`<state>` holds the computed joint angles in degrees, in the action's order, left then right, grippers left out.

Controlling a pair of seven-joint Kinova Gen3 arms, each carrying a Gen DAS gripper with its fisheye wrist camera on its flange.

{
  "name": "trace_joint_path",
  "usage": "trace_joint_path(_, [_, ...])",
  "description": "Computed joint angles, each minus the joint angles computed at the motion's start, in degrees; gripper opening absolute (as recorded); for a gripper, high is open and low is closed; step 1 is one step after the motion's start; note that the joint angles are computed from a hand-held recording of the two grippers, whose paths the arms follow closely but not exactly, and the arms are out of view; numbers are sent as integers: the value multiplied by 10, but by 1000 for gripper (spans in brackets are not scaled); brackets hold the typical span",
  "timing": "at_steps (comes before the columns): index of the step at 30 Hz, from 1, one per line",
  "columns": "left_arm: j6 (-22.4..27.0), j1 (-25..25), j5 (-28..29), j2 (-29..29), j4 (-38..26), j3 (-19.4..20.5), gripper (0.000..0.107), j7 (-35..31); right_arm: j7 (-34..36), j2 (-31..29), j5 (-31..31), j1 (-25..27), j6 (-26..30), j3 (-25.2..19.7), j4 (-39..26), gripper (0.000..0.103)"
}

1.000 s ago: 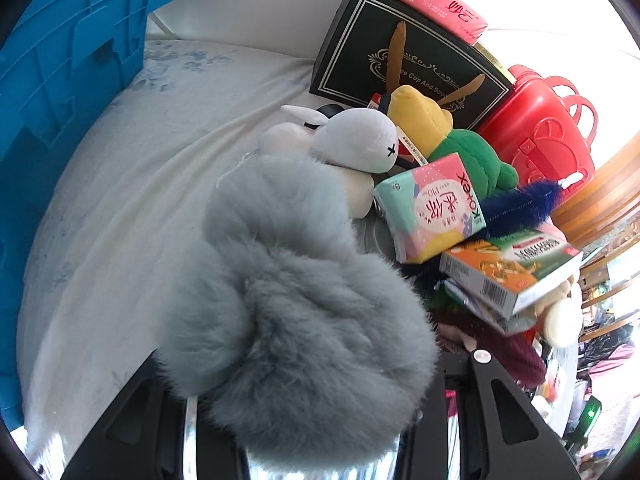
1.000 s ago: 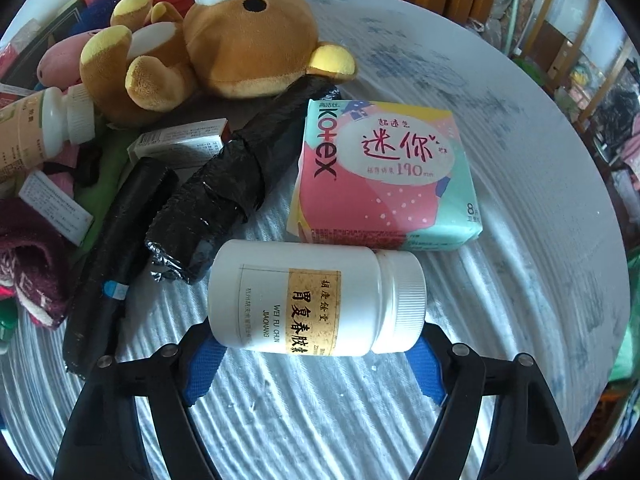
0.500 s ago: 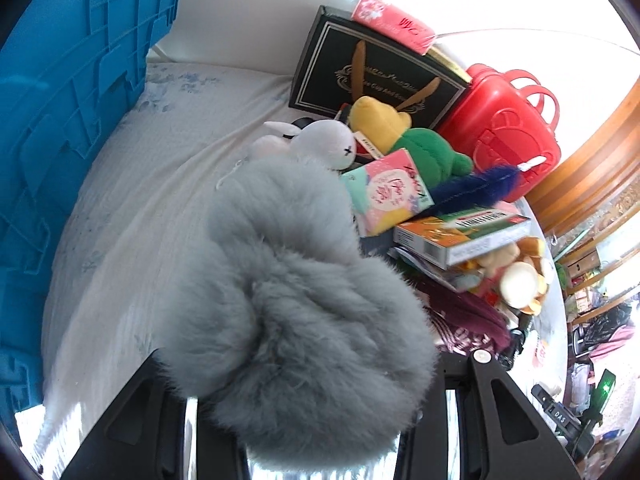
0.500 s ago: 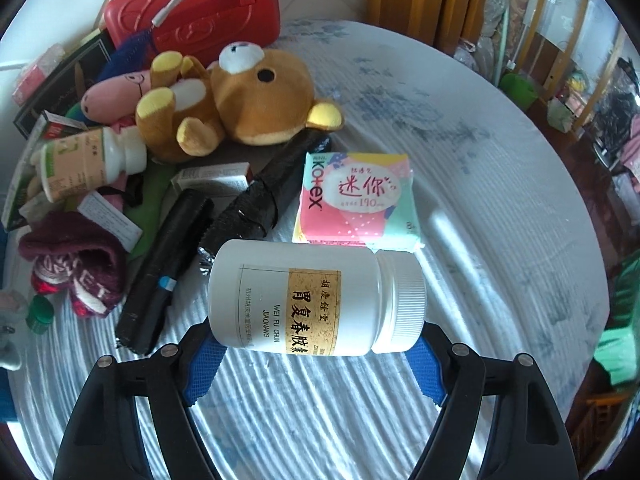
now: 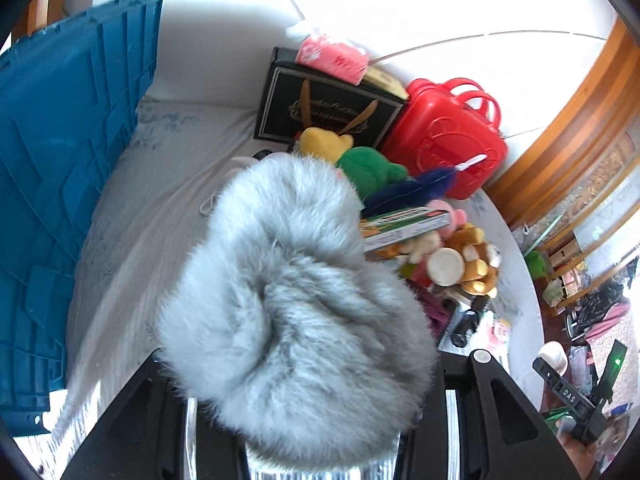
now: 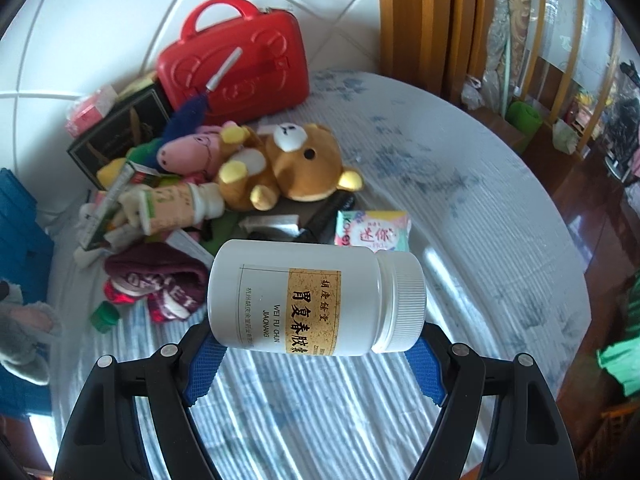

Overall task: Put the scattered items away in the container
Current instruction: 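Lift the bunny plush and pill bottle and move toward the blue bin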

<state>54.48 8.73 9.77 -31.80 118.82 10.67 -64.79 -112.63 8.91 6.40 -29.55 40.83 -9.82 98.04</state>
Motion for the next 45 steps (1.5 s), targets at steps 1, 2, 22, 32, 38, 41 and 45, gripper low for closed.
trace_joint_path(1, [10, -1, -1, -3, -8, 7, 37, 5, 4, -5, -4, 0, 3, -2, -3, 80])
trace_joint_path(2, [21, -1, -3, -7, -17, 13, 37, 11, 6, -12, -7, 0, 5, -4, -4, 80])
trace_joint_path(22, [173, -26, -53, -53, -177, 91, 37, 31, 47, -91, -48, -22, 75, -44, -70, 80])
trace_joint_path(32, [216, -34, -58, -71, -210, 53, 35, -15, 42, -111, -51, -33, 93, -62, -87, 80])
trace_joint_path(38, [227, -34, -52, -89, -222, 15, 35, -47, 15, -111, -38, -54, 101, -81, -100, 80])
trace_joint_path(41, [235, -36, -49, -95, -231, -3, 31, -65, -1, -109, -26, -66, 105, -89, -109, 80])
trace_joint_path(45, [241, -36, -45, -102, -237, -28, 22, -88, -23, -108, -9, -83, 109, -97, -122, 80])
